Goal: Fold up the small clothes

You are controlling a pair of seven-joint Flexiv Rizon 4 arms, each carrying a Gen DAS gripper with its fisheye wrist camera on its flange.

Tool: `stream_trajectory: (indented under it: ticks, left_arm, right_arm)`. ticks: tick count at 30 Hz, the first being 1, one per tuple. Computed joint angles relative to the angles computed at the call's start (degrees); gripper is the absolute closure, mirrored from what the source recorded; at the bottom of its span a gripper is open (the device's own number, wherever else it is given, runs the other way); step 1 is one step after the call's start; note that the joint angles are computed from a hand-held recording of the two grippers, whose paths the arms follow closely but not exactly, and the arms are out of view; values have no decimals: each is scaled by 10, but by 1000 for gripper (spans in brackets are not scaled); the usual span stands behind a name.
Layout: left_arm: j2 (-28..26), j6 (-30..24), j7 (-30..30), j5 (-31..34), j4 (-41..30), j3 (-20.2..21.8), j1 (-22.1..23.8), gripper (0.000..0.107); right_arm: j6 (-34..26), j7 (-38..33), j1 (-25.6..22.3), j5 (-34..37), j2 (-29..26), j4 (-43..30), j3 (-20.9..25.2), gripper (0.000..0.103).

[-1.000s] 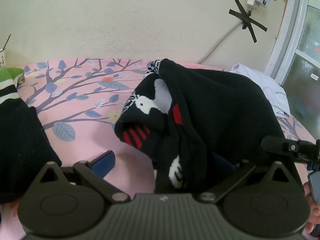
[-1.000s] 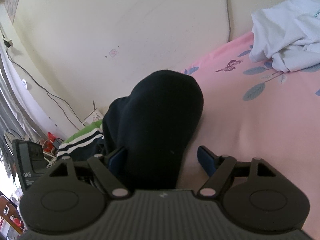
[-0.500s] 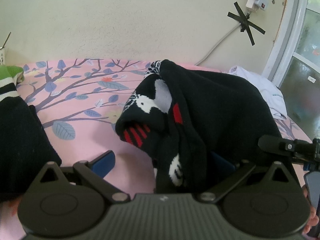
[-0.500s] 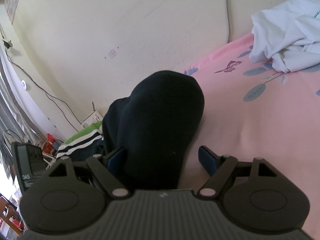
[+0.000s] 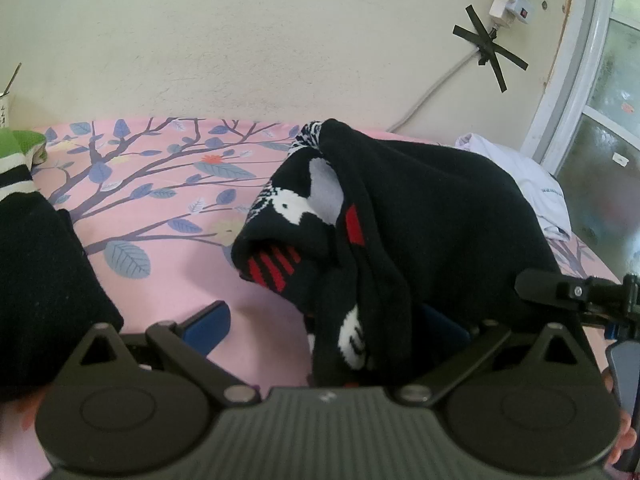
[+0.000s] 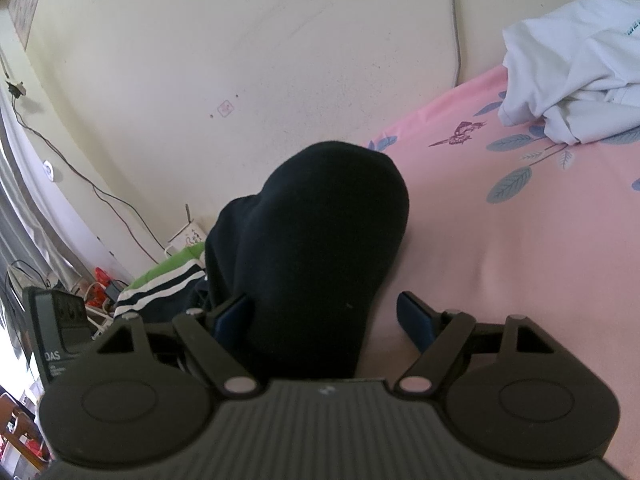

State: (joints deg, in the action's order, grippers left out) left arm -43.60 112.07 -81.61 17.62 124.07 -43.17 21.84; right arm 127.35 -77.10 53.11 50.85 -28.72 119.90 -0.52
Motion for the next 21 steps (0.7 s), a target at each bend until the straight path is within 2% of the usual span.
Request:
stream_trajectory:
  ticks: [21]
  left_arm:
    - [-3, -3, 5, -1, -1, -4, 3, 4]
  right_arm:
    - [1, 0, -3, -2, 0, 1, 3, 30]
